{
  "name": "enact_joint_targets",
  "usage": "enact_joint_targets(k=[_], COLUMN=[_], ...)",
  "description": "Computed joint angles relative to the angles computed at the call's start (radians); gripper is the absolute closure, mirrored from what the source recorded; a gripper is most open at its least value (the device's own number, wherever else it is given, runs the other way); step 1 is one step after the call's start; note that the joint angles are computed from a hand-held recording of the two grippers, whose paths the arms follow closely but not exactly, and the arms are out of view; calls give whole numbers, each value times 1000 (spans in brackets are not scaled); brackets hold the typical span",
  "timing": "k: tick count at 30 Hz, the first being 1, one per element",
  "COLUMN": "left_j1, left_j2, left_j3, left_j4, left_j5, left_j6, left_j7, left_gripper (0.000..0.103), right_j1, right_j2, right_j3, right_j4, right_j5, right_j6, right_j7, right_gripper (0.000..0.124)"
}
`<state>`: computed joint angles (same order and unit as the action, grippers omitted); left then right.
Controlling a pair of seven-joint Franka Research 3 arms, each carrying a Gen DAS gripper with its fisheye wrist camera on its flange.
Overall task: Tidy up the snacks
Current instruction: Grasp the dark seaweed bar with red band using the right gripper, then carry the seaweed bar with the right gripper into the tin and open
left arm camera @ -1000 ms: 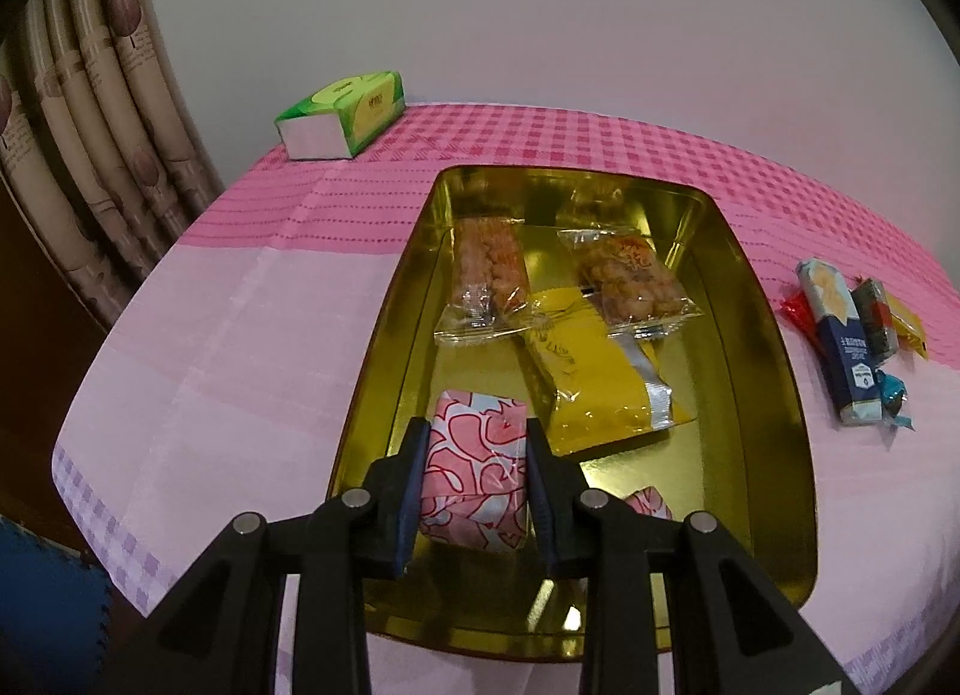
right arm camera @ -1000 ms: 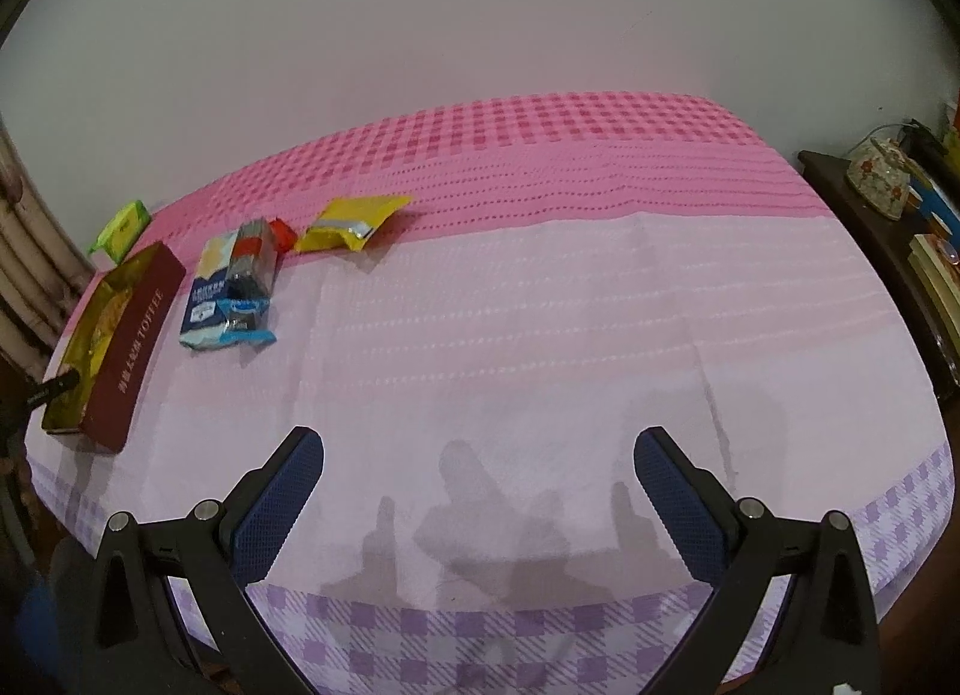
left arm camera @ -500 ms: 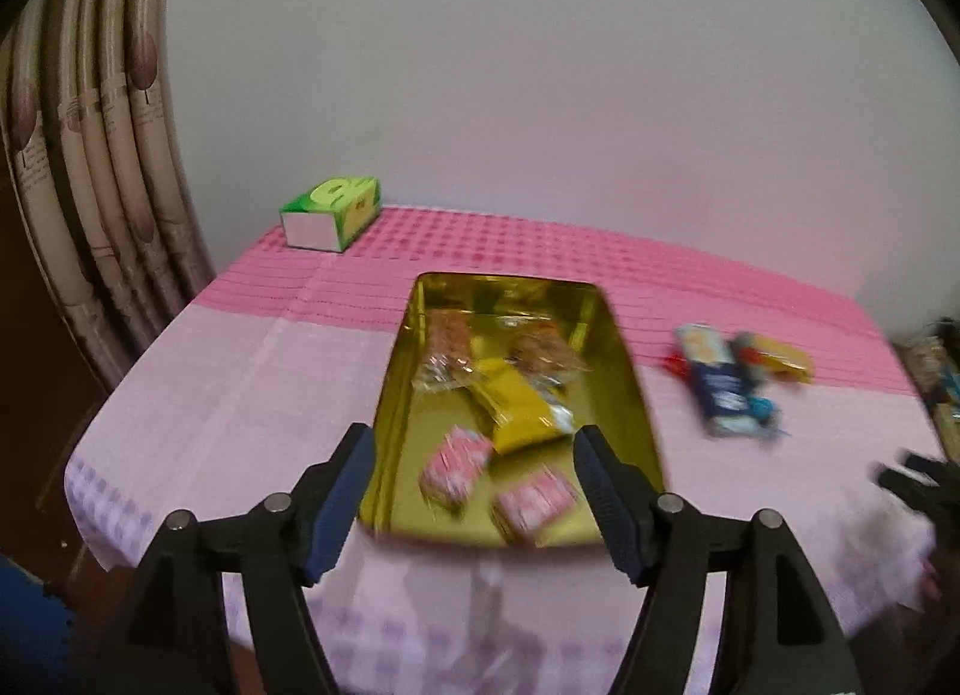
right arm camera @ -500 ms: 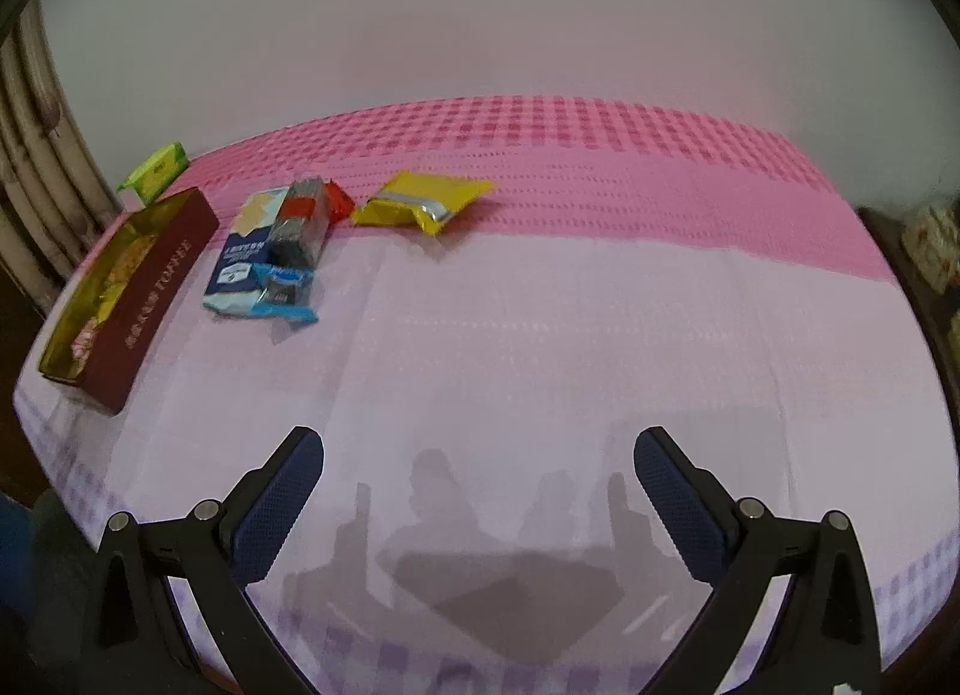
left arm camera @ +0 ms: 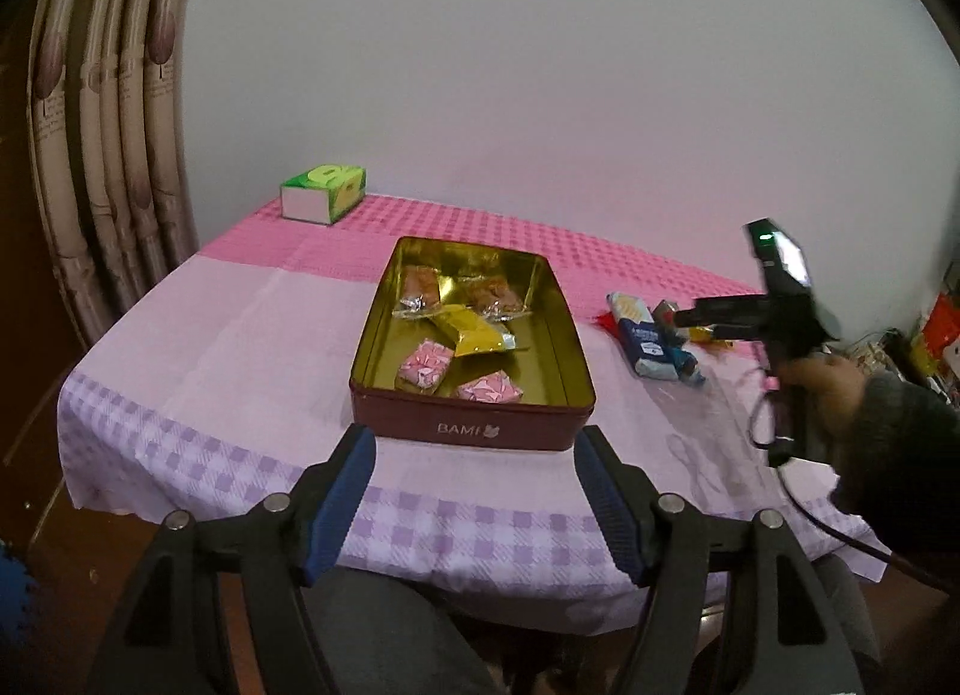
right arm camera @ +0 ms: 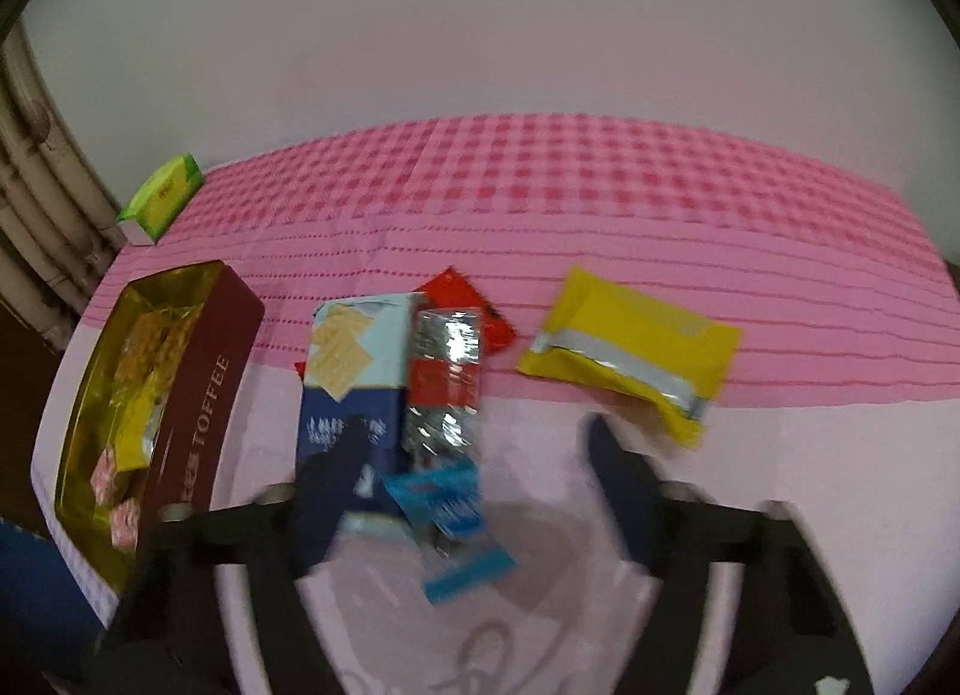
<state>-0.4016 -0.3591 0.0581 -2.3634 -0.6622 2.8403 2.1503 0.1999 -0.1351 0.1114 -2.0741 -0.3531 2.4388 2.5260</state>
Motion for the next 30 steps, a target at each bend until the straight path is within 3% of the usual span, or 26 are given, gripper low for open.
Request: enact_joint_targets(k=[2,3,4,6,11,15,19,30], left_j1=[-4,-4,-5,-4,28,62,66,4], left_j2=[6,7,6,0,3,1,-13,-36], left_j3=[9,13,15,15,-13,-46,-48,12], left_j4=[9,13,15,14,15,-1,-26,-57], left_j5=[-11,-22,-35,-59,-54,23,97,236], left_j6=[-20,-33,-40,-42,-23,23,70,118], left_j7=[7,12,22,44,13,-77,-154,-259], left_gripper=[33,33,33,33,33,33,33,33], right_j1=[3,5,8,11,11,-5,-20,-12], right_j2=[40,63,67,78,14,-59,-127,-168], right_j3=[2,2,-10,-27,-9,27,56,147], right_j4=[38,59,51,34,2,15,19,156], right_j5=[-17,-32,-6,48,-84,-197,-248,-364], right_j6=[-30,-57,-32,29,11,-175,-275,-428], right_j7=[3,22,25,18,82,120,143,97], right_gripper=[68,78,90,99,100,100,100,100])
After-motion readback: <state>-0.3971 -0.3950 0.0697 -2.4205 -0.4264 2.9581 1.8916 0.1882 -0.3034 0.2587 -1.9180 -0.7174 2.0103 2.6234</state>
